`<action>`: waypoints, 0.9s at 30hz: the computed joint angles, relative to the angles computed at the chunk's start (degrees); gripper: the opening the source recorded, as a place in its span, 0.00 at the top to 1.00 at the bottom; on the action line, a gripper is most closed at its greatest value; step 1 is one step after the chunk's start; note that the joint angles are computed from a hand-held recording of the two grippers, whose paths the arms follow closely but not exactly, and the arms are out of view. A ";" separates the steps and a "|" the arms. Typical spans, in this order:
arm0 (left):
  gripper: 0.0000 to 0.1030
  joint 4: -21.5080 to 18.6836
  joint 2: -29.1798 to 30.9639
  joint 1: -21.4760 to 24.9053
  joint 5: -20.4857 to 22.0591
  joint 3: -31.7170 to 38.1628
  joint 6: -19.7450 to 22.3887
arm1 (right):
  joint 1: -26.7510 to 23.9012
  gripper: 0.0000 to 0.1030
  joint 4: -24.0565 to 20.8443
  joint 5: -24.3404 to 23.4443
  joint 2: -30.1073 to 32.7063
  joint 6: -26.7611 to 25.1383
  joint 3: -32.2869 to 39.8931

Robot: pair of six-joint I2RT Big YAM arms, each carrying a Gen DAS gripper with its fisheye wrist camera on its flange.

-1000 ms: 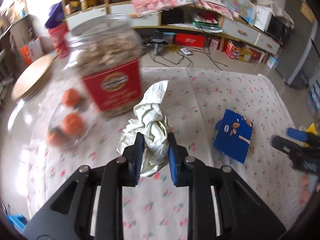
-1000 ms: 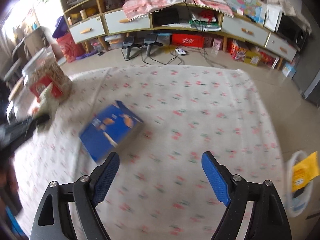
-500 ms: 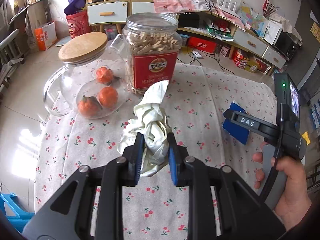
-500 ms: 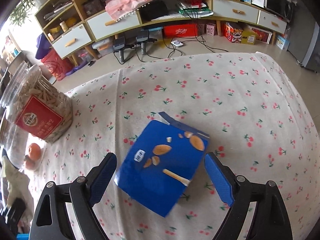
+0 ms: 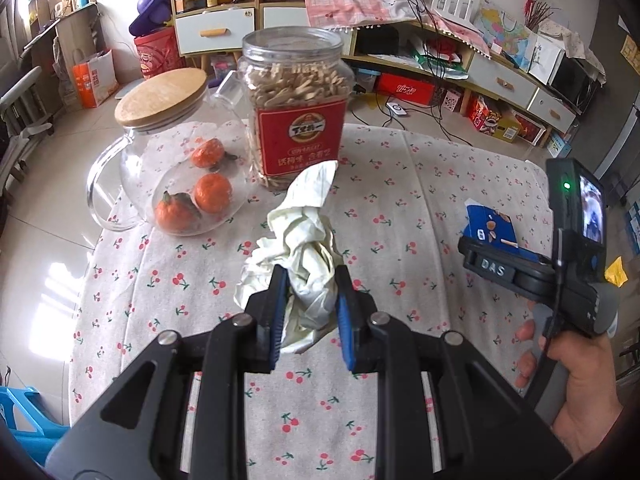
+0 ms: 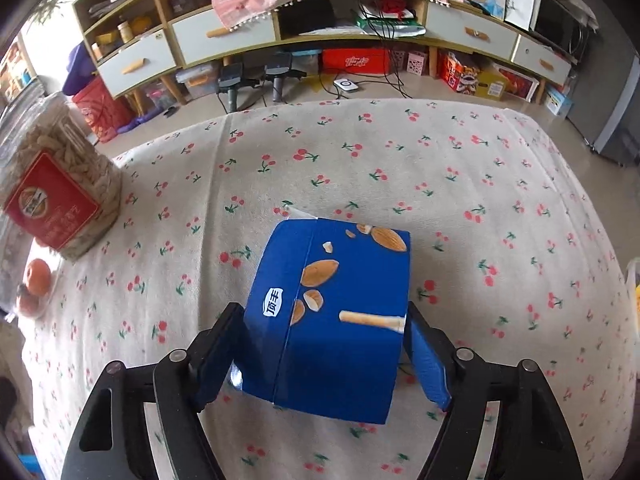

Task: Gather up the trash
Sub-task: 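Carry the white bag and blue box over the white bin and release both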

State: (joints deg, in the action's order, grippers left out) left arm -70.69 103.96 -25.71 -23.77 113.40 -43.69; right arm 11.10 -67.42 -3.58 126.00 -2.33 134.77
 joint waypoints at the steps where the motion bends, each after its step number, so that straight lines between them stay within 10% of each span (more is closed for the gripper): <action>1: 0.76 -0.08 0.16 -0.27 -0.21 0.31 -0.03 | -0.37 0.25 0.65 -0.21 -1.01 -0.72 -1.43; 27: 0.76 -4.77 11.06 -9.75 -1.92 17.83 -3.29 | -17.78 0.26 3.61 -12.23 -17.65 -21.88 -19.42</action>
